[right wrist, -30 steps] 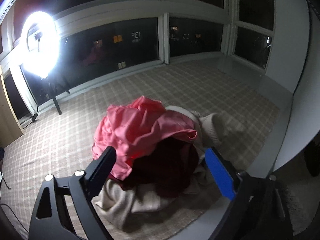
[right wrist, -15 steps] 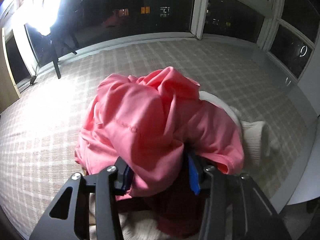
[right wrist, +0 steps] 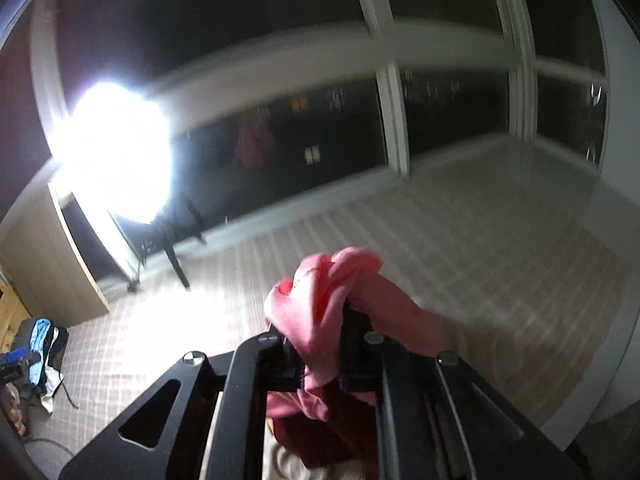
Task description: Fold clothes
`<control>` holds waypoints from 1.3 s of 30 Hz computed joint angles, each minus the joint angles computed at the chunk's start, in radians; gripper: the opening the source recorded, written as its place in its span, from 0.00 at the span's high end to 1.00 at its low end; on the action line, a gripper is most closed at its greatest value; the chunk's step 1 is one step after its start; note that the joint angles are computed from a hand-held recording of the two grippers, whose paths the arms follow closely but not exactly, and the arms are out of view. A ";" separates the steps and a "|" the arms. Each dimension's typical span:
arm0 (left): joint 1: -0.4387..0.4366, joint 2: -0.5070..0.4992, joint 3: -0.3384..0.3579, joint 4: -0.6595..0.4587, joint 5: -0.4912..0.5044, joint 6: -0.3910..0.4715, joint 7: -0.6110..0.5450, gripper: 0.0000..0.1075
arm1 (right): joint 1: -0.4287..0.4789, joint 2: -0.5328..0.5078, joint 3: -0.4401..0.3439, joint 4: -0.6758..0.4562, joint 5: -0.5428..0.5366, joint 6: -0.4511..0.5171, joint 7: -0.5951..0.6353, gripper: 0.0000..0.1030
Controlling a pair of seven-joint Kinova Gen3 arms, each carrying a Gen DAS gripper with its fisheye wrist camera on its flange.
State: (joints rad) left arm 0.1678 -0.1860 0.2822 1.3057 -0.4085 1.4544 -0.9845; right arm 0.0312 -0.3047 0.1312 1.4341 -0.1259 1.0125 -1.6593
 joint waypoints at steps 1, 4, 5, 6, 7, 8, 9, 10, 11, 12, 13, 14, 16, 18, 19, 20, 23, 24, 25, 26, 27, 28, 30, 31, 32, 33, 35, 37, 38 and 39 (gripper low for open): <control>-0.002 -0.011 -0.009 0.004 0.004 -0.002 -0.008 0.28 | 0.002 -0.005 -0.014 -0.023 0.009 -0.003 -0.008 0.89; -0.020 -0.049 -0.031 0.020 0.024 -0.015 -0.032 0.28 | -0.021 -0.003 -0.025 -0.104 -0.004 0.006 -0.014 0.89; -0.030 -0.062 -0.035 0.025 0.028 -0.018 -0.039 0.28 | -0.027 -0.003 -0.043 -0.130 0.004 0.009 -0.016 0.89; -0.040 -0.074 -0.038 0.030 0.033 -0.021 -0.046 0.28 | -0.033 -0.005 -0.072 -0.157 0.017 0.014 -0.024 0.89; -0.051 -0.088 -0.041 0.034 0.039 -0.024 -0.054 0.28 | -0.046 -0.007 -0.096 -0.178 0.022 0.016 -0.028 0.89; -0.063 -0.102 -0.045 0.038 0.045 -0.026 -0.063 0.28 | -0.064 -0.009 -0.110 -0.196 0.018 0.016 -0.029 0.89; -0.075 -0.115 -0.048 0.041 0.052 -0.028 -0.071 0.28 | -0.084 -0.009 -0.125 -0.213 0.011 0.015 -0.029 0.90; -0.088 -0.132 -0.054 0.045 0.058 -0.030 -0.082 0.28 | -0.104 -0.006 -0.142 -0.229 0.005 0.013 -0.031 0.90; -0.100 -0.149 -0.061 0.049 0.065 -0.031 -0.093 0.28 | -0.124 0.000 -0.163 -0.244 0.001 0.010 -0.033 0.90; -0.112 -0.165 -0.069 0.052 0.072 -0.032 -0.105 0.28 | -0.145 0.011 -0.184 -0.261 -0.002 0.009 -0.033 0.90; -0.126 -0.183 -0.075 0.055 0.076 -0.029 -0.116 0.28 | -0.179 0.029 -0.201 -0.288 0.003 0.019 -0.037 0.90; -0.138 -0.199 -0.083 0.059 0.082 -0.028 -0.127 0.28 | -0.225 0.062 -0.212 -0.328 0.012 0.046 -0.048 0.90; -0.164 -0.228 -0.099 0.072 0.091 -0.023 -0.152 0.28 | -0.318 0.155 -0.221 -0.413 0.004 0.116 -0.046 0.88; -0.187 -0.250 -0.126 0.092 0.106 -0.013 -0.182 0.28 | -0.410 0.247 -0.238 -0.454 0.048 0.164 -0.053 0.82; -0.196 -0.256 -0.136 0.102 0.117 -0.009 -0.195 0.28 | -0.457 0.294 -0.241 -0.474 0.089 0.201 -0.050 0.75; -0.205 -0.261 -0.146 0.112 0.129 -0.006 -0.208 0.28 | -0.503 0.340 -0.242 -0.488 0.130 0.230 -0.052 0.73; -0.200 -0.258 -0.193 0.158 0.198 -0.011 -0.272 0.27 | -0.545 0.386 -0.250 -0.419 0.231 0.263 -0.068 0.64; -0.196 -0.252 -0.198 0.185 0.220 -0.027 -0.290 0.27 | -0.522 0.380 -0.264 -0.373 0.236 0.277 -0.077 0.61; -0.190 -0.244 -0.203 0.213 0.241 -0.043 -0.309 0.27 | -0.481 0.369 -0.286 -0.327 0.226 0.293 -0.090 0.55; -0.189 -0.241 -0.200 0.241 0.256 -0.066 -0.318 0.27 | -0.438 0.355 -0.302 -0.280 0.202 0.301 -0.099 0.52; -0.186 -0.237 -0.198 0.268 0.269 -0.090 -0.326 0.27 | -0.406 0.340 -0.299 -0.234 0.167 0.305 -0.110 0.51; -0.185 -0.230 -0.197 0.291 0.289 -0.116 -0.325 0.27 | -0.393 0.326 -0.283 -0.188 0.148 0.293 -0.114 0.51; -0.180 -0.212 -0.206 0.325 0.342 -0.157 -0.327 0.27 | -0.371 0.314 -0.259 -0.147 0.095 0.277 -0.107 0.51; -0.160 -0.201 -0.231 0.338 0.383 -0.173 -0.333 0.27 | -0.336 0.314 -0.275 -0.144 0.069 0.290 -0.098 0.51; -0.156 -0.194 -0.240 0.346 0.411 -0.183 -0.343 0.27 | -0.292 0.309 -0.309 -0.146 0.057 0.299 -0.084 0.51; -0.152 -0.181 -0.237 0.353 0.427 -0.192 -0.347 0.27 | -0.246 0.300 -0.354 -0.152 0.055 0.304 -0.065 0.50; -0.126 -0.138 -0.219 0.358 0.455 -0.200 -0.376 0.27 | -0.161 0.258 -0.447 -0.126 0.102 0.279 -0.037 0.39; -0.096 -0.101 -0.196 0.368 0.475 -0.203 -0.410 0.27 | -0.070 0.210 -0.539 -0.066 0.183 0.238 -0.020 0.22; -0.082 -0.083 -0.174 0.369 0.471 -0.213 -0.416 0.27 | -0.024 0.194 -0.581 -0.041 0.224 0.231 -0.020 0.22; -0.067 -0.063 -0.153 0.370 0.466 -0.222 -0.420 0.27 | 0.022 0.190 -0.619 -0.020 0.265 0.240 -0.018 0.22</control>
